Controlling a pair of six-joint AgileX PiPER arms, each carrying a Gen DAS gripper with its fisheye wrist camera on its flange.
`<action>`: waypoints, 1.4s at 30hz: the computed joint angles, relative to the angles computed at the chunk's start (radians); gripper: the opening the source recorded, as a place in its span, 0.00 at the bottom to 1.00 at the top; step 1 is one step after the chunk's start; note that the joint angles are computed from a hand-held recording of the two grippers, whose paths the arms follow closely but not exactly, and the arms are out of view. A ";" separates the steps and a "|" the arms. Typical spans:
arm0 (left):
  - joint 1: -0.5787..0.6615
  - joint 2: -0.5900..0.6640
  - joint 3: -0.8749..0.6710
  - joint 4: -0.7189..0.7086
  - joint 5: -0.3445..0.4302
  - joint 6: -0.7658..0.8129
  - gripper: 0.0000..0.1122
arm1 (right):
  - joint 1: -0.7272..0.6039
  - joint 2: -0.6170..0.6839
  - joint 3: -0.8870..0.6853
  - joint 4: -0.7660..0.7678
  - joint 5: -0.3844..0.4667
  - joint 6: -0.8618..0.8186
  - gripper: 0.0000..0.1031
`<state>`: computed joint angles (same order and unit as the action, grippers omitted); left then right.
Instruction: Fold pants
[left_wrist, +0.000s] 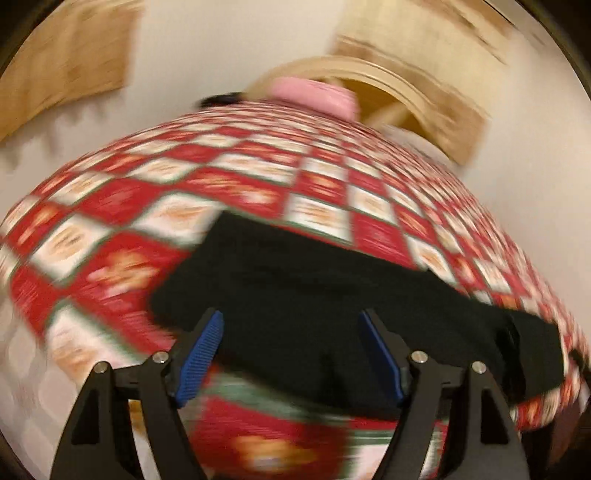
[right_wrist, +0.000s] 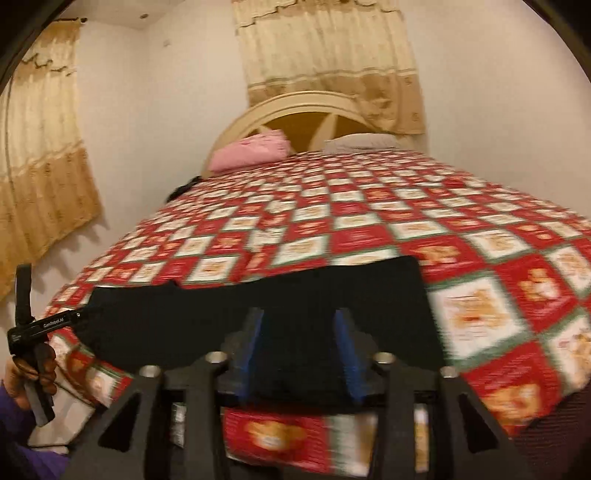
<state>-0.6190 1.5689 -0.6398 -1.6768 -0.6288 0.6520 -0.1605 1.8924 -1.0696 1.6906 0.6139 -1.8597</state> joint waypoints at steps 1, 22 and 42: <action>0.006 -0.022 0.035 0.017 -0.003 -0.059 0.70 | 0.034 0.015 -0.014 -0.002 0.003 0.021 0.52; 0.161 0.064 0.091 0.488 0.130 -0.709 0.50 | 0.138 0.068 -0.078 -0.079 0.060 0.226 0.52; -0.143 0.151 -0.349 0.273 0.050 0.125 0.14 | -0.054 0.135 -0.206 -0.224 0.084 0.502 0.52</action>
<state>-0.7616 1.7202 -0.9889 -1.4035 -0.5784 0.7766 -0.2146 2.0275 -1.2761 1.4669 0.6982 -1.3576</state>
